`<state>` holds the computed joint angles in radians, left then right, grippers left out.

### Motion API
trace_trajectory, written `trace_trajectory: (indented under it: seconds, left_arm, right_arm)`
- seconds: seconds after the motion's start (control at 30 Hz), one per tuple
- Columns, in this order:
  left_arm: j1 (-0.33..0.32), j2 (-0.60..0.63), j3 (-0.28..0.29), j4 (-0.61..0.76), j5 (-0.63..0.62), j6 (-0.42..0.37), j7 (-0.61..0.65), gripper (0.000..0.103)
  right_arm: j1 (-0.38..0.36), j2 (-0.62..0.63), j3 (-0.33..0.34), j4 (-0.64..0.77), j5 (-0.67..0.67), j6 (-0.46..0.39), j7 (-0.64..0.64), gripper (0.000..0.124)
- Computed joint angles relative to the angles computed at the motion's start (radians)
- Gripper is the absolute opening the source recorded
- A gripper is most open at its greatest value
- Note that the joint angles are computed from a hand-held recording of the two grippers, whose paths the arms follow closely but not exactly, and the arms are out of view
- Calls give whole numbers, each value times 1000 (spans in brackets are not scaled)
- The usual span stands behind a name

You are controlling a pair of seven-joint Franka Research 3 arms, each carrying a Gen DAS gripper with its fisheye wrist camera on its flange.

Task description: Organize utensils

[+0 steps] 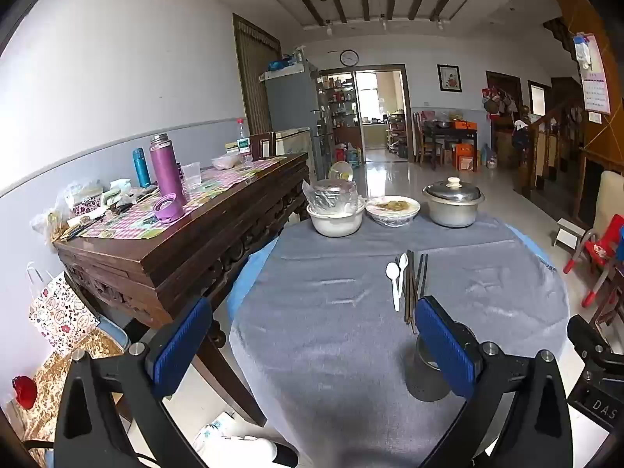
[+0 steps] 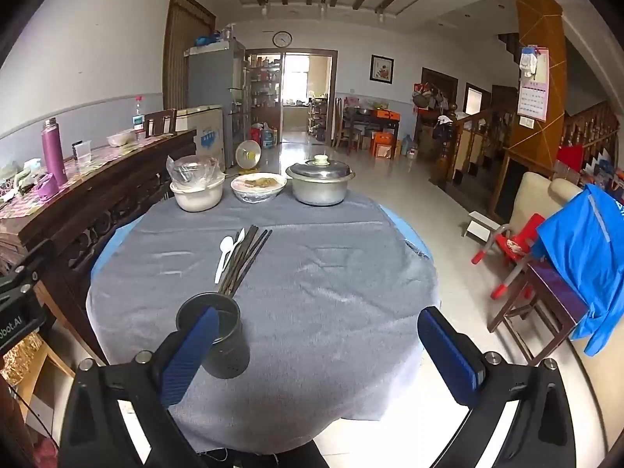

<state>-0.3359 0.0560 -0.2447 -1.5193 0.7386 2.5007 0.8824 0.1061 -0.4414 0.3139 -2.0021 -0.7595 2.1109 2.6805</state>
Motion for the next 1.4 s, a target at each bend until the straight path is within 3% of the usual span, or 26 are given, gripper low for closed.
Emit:
trace_trajectory:
  seconds: [1.13,1.4]
  left_arm:
    - [-15,24,1,-5,15,0,10,103]
    - [-18,35,5,5,6,-2,20,103]
  right_arm:
    - [-15,11,-16,-20,7,29,8,103]
    - [-25,2,-18,-42,-19,71,41,103]
